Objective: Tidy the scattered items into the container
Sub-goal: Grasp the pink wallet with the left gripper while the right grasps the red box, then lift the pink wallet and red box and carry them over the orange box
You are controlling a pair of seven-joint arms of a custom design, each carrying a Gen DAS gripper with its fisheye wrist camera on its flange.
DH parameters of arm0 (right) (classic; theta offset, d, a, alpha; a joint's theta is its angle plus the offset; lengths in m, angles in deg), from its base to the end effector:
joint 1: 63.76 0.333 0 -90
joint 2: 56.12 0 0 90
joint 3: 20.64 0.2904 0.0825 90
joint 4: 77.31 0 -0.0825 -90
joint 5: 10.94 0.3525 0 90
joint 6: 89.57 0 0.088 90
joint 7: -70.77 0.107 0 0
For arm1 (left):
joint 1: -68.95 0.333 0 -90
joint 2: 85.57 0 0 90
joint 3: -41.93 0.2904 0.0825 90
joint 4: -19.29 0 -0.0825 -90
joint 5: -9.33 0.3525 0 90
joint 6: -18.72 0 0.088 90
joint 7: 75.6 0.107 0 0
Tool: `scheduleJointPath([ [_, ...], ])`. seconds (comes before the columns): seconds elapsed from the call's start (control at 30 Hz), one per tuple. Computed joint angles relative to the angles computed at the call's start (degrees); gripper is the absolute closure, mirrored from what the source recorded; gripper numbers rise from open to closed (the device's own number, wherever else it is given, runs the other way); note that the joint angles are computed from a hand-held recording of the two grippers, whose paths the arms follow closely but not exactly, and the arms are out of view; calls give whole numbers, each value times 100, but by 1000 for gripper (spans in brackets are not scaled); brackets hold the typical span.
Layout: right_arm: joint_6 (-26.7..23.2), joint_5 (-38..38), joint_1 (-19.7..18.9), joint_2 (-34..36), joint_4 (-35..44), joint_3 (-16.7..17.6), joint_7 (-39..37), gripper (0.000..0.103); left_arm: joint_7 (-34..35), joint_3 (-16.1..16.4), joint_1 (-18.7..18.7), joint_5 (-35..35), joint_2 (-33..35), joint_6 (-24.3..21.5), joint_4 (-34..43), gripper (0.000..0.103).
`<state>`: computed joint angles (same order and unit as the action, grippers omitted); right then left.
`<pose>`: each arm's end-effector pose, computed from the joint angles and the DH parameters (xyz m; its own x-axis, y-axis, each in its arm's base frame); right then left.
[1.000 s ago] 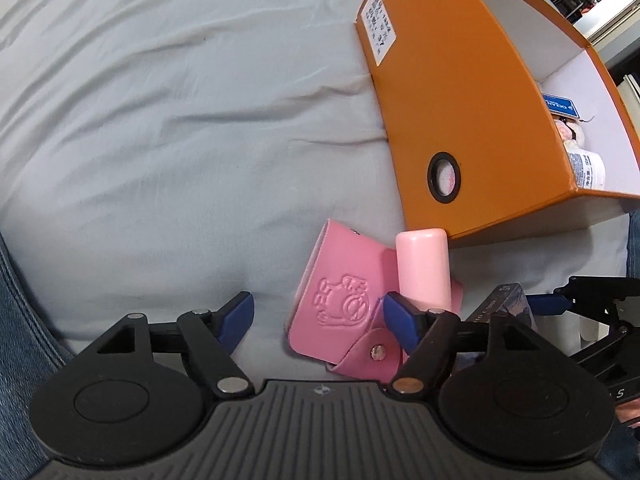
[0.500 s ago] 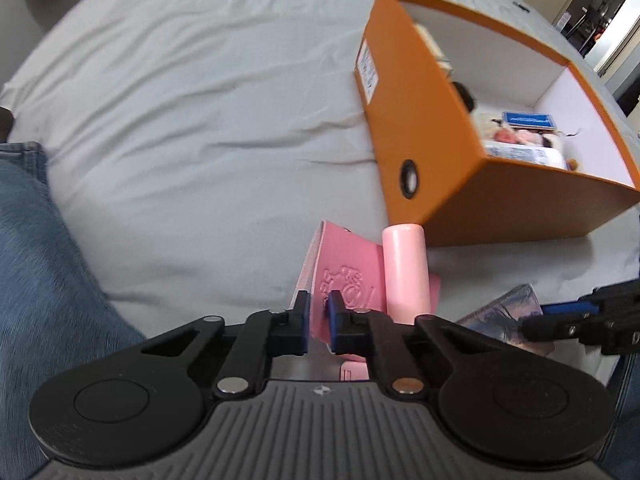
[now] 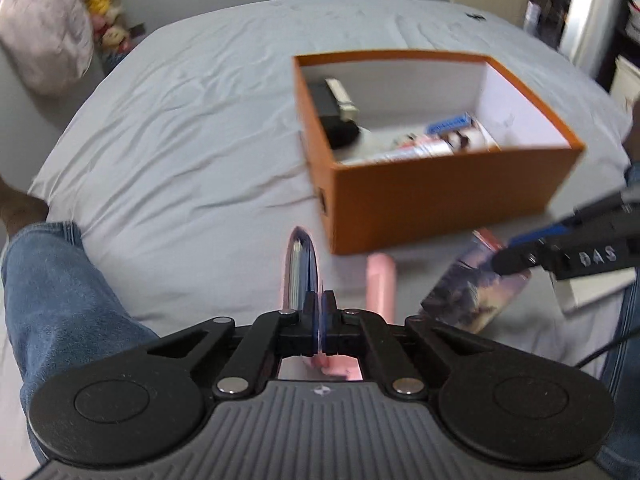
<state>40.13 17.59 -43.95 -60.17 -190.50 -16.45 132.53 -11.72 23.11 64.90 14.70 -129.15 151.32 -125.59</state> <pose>0.4905 0.2330 0.5244 0.6416 -0.7211 -0.2613 -0.7402 -0.4928 -0.4574 0.3263 -0.1560 0.5515 0.0599 -0.9955 -0.0732 -0.8314 -0.0092 -0.5556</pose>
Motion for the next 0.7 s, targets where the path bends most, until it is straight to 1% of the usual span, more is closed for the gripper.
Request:
scheduleJointPath([
  [0.07,27,72,7,-59,-115,-4,-84,79,-146,-145,40,75,13,-15,13,101],
  [0.13,176,82,51,-87,-205,23,-196,78,-253,-150,11,32,85,-13,56,101],
  [0.27,-87,-8,72,122,125,41,-50,78,-423,-310,103,302,237,-86,160,101],
  [0.33,-124,-169,72,176,205,82,6,77,-471,-277,72,359,244,-84,148,101],
  [0.43,15,-369,101,134,78,138,-57,74,-511,-143,-56,250,101,58,-28,100],
  [0.5,55,-294,117,108,-37,137,-49,77,-565,-121,-77,209,-31,182,-175,100],
  [0.6,141,-219,151,-9,-154,132,-192,78,-549,18,-151,-6,-133,340,-307,100],
  [0.7,228,-331,188,-59,-121,133,-190,78,-614,-52,-27,5,-206,377,-325,100],
])
